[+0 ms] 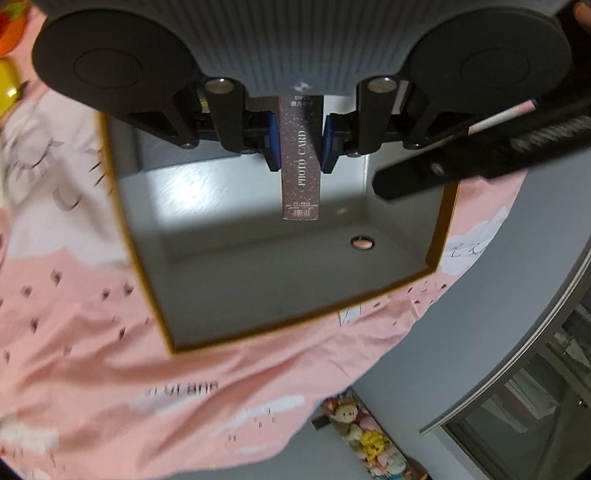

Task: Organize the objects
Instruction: 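Open the left tool to drop the grey box while the right tool lowers the card inside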

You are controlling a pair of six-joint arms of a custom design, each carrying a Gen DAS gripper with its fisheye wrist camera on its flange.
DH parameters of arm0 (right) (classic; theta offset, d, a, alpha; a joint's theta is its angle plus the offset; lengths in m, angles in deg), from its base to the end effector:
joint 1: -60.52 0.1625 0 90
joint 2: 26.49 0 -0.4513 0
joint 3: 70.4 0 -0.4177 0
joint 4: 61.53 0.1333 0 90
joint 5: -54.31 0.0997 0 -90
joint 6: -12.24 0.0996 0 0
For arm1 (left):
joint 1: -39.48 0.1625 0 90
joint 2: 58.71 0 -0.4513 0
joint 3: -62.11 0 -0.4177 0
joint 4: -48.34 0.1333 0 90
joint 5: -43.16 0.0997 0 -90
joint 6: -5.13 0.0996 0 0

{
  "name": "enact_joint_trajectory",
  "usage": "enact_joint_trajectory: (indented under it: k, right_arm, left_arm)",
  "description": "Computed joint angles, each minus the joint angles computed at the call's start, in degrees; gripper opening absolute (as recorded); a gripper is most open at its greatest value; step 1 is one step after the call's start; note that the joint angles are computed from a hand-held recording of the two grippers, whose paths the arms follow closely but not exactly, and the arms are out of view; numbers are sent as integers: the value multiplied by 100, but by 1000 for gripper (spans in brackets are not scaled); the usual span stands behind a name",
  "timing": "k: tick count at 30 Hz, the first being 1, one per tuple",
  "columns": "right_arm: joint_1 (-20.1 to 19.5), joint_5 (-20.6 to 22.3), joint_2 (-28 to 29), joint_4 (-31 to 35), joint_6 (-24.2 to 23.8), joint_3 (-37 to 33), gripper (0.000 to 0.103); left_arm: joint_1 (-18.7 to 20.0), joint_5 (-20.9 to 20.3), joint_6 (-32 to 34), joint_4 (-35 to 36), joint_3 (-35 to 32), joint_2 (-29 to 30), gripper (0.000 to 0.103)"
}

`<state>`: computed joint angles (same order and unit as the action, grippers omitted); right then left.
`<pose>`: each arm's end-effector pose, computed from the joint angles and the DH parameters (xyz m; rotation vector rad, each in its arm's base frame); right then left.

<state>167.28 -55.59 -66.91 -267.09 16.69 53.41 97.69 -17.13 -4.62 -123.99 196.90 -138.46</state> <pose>0.2468 -0.4749 0.0140 0.1581 -2.7758 0.8766 -0.0807 -0.4769 0.2331 0.3449 2.6789 -0.8653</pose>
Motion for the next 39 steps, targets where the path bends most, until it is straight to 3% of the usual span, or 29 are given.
enact_joint_trajectory:
  k: [8, 12, 14, 19, 25, 28, 31, 34, 36, 39]
  right_arm:
    - [-101, 120, 92, 522, 228, -106, 24]
    - [58, -366, 157, 734, -6, -214, 26]
    - [149, -610, 190, 779, -137, -264, 31]
    - [326, -1145, 285, 744, -576, -346, 32]
    - [298, -1132, 292, 747, -848, -364, 28]
    - [236, -1069, 173, 1029, -845, -327, 12]
    - [127, -788, 83, 1266, -588, -239, 10]
    - [254, -1102, 176, 1117, -811, -261, 10]
    - [259, -1037, 148, 1107, -819, -237, 10]
    - [269, -816, 145, 896, -993, -206, 19]
  left_arm:
    - [-14, 99, 208, -370, 96, 62, 56]
    - [-36, 115, 259, -386, 125, 66, 56]
    - [-62, 146, 310, -423, 156, 70, 56]
    - [-115, 179, 346, -480, 228, 64, 56]
    - [-120, 129, 319, -489, 256, 49, 56]
    - [-113, 124, 331, -494, 255, 52, 56]
    - [-86, 69, 313, -475, 250, 39, 56]
    - [-106, 104, 348, -517, 267, 52, 56]
    - [-124, 108, 370, -535, 279, 65, 56]
    - [-153, 99, 317, -614, 317, 73, 56]
